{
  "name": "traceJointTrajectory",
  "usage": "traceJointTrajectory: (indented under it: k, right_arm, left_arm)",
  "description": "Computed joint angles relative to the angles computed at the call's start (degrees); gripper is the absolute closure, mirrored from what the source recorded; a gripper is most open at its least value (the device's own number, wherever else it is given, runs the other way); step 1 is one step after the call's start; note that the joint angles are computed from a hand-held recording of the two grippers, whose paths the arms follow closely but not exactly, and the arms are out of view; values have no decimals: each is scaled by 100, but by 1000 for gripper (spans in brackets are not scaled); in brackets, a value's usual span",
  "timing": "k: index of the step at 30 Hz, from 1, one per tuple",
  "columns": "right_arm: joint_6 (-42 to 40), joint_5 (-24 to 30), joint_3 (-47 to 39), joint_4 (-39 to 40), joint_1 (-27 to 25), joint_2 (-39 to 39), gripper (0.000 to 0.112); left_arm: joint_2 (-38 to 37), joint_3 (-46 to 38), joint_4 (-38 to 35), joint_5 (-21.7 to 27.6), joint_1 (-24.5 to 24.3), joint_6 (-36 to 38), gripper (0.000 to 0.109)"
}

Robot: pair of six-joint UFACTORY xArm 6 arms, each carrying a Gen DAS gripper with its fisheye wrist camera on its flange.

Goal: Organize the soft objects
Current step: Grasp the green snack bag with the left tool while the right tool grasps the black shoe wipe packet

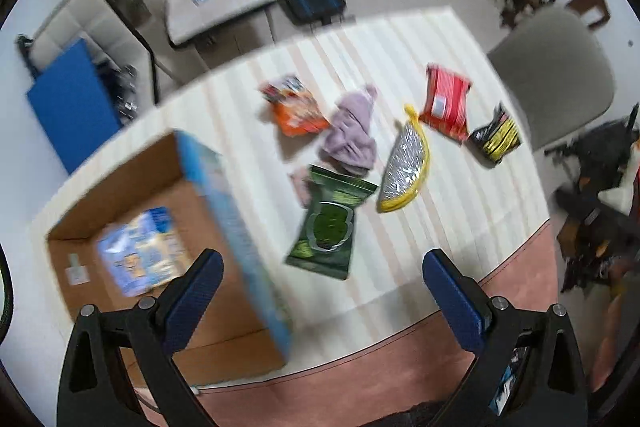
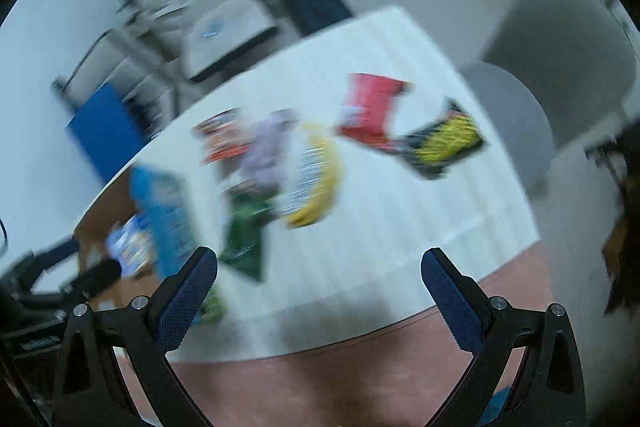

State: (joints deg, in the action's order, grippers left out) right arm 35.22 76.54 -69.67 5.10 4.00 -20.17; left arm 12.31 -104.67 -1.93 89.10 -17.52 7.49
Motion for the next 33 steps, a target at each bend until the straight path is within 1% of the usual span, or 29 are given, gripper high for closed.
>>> traceJointTrajectory:
  k: [3, 5, 8, 10, 15, 16, 18, 20, 21, 23, 26, 27, 28, 30, 32, 33]
  right_arm:
    - [-242, -105, 253, 230, -848, 131, 9]
    - [-346, -281, 340, 391, -1340, 440, 9]
    - [-464, -467, 385, 821, -1778, 972, 9]
    - [-472, -613, 371, 1026, -1909, 1371, 9]
    - [-255, -874, 290, 1086, -1909, 2139, 16]
    - [-219, -914, 283, 1069, -1890, 2241, 26]
    - [-106, -1030, 200, 778, -1730, 2350, 31]
    - [-211, -1004, 65, 430, -1546, 2491, 44]
    - [-367, -920, -6, 217, -1422, 2552, 48]
    - [-923, -834, -8, -110, -1142, 2585, 57]
    - [-1807, -767, 343, -233, -793, 2363, 59]
    - [-2154, -727, 529, -211, -662, 2229, 60]
    - [-2390, -667, 615, -222, -574, 2176, 60]
    - [-2730, -621, 844, -242, -409, 2020, 61]
    - [-2959, -500, 983, -196, -296, 1961, 61]
    - [-2968, -501, 1027, -151, -285, 1953, 60]
  left_arm:
    - [538, -129, 226, 72, -273, -322, 6]
    - [820, -143, 341, 105, -366, -520, 6]
    - [1163, -179, 387, 208, -392, -766, 6]
    - [1341, -196, 410, 266, -367, -909, 6]
    - [1489, -16, 228, 278, -260, -1139, 6]
    - [1499, 17, 187, 288, -238, -1155, 6]
    - [1482, 124, 100, 255, -180, -1196, 6]
    - [1462, 204, 62, 225, -136, -1218, 6]
    - [1438, 263, 28, 200, -120, -1207, 6]
    - [1404, 362, 56, 158, -136, -1163, 6]
    - [1384, 483, 134, 95, -194, -1080, 6]
    - [1361, 555, 131, 32, -216, -1055, 12]
    - [1339, 620, 132, -7, -245, -1064, 23]
    - [1303, 749, 134, -21, -304, -1112, 38]
    - [1128, 1040, 397, -248, -426, -1216, 53]
    - [1070, 1105, 432, -253, -444, -1178, 62]
